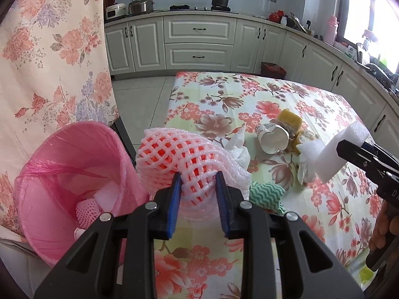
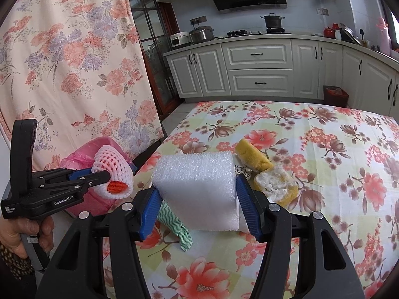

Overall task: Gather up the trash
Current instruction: 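Carry the fruit net and foam block to the wastebasket and open both tools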

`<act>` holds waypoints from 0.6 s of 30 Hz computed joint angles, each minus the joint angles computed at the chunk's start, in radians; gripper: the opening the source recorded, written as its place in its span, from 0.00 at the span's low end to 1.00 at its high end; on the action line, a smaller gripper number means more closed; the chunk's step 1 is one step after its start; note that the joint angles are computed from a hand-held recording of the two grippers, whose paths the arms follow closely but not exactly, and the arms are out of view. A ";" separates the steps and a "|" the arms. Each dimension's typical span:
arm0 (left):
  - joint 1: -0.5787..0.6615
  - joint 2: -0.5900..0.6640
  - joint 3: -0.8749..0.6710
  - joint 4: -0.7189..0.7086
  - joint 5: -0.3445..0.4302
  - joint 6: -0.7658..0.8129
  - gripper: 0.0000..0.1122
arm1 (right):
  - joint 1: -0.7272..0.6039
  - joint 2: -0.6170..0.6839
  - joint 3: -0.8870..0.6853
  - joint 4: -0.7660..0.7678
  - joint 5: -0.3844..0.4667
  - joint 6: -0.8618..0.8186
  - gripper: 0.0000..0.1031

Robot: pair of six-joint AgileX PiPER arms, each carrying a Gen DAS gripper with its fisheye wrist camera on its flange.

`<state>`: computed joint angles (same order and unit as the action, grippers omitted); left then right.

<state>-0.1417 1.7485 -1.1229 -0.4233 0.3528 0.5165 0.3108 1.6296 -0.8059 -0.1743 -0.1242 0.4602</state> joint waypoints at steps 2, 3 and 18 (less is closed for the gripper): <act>0.008 -0.011 0.004 -0.020 0.001 0.018 0.24 | -0.001 -0.001 0.001 -0.005 -0.002 0.003 0.54; 0.014 -0.017 0.007 -0.035 0.002 0.032 0.24 | 0.000 -0.001 -0.002 0.000 0.000 -0.004 0.54; 0.146 -0.116 0.054 -0.235 0.036 0.233 0.24 | 0.050 -0.011 -0.054 0.400 0.050 -0.420 0.54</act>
<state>0.0042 1.6323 -1.0689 -0.6578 0.3890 0.7499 0.3612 1.6185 -0.8596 0.2257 -0.0743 0.0402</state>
